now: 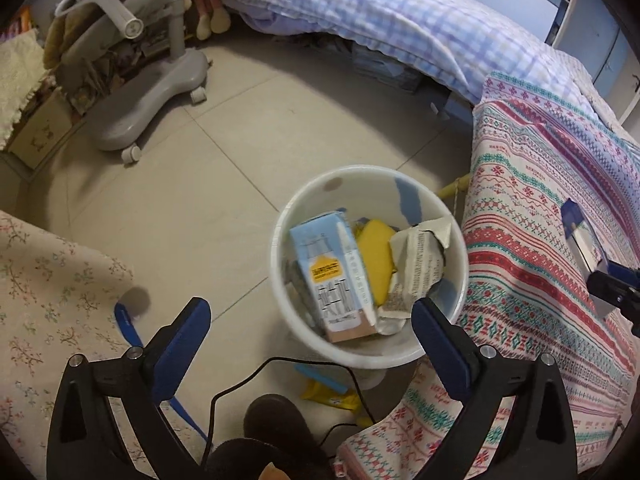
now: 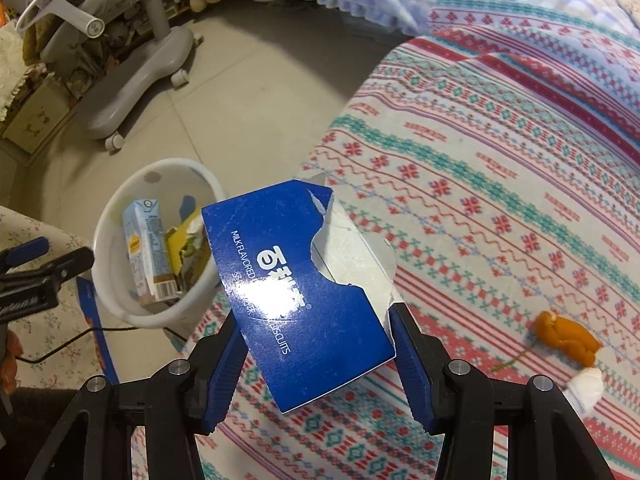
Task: Collect trash
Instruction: 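Open the left tool over the wastebasket while the right tool drops the biscuit box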
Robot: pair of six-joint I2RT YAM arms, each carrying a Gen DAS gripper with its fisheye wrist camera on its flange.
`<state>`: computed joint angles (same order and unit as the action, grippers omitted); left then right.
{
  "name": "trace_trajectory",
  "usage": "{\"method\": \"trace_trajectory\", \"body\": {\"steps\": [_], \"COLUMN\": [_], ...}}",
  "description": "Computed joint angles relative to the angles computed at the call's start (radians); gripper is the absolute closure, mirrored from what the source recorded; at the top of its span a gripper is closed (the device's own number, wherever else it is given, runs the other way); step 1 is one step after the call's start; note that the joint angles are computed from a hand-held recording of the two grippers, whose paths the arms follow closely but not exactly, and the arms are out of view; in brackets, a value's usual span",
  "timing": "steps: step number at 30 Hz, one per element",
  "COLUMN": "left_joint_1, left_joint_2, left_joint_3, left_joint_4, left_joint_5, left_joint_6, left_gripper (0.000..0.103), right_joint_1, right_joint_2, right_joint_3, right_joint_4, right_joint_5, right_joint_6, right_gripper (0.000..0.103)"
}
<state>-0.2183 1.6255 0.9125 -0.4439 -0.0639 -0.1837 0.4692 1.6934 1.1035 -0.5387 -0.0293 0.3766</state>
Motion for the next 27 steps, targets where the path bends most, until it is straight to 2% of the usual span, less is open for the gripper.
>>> {"method": "trace_trajectory", "body": {"steps": [9,14,20,21,24,27], "left_joint_1": [0.122,0.155,0.190,0.191,0.189,0.175], "left_joint_2": [-0.045,-0.052,-0.044,-0.044,-0.043,-0.045], "left_joint_3": [-0.031,-0.050,-0.047,-0.047,-0.045,-0.043], "left_joint_4": [0.001,0.027,0.030,0.031,0.031,0.027], "left_joint_5": [0.014,-0.002,0.023,0.024,0.029,0.029], "left_joint_6": [0.042,0.085,0.122,0.123,0.123,0.118], "left_gripper": [0.001,0.001,0.001,0.001,0.001,0.001], "right_joint_1": [0.091,0.137,0.176,0.175,0.174,0.169], "right_joint_2": [0.166,0.274,0.398,0.403,0.407,0.383], "right_joint_3": [0.168,0.266,0.369,0.367,0.367,0.344], "right_joint_4": [0.014,0.031,0.054,0.075,0.106,0.125], "right_joint_5": [-0.016,-0.026,-0.049,-0.059,-0.063,-0.056], "right_joint_6": [0.030,0.027,0.027,0.026,0.026,0.030], "right_gripper": [0.043,0.043,0.041,0.039,0.022,0.021]}}
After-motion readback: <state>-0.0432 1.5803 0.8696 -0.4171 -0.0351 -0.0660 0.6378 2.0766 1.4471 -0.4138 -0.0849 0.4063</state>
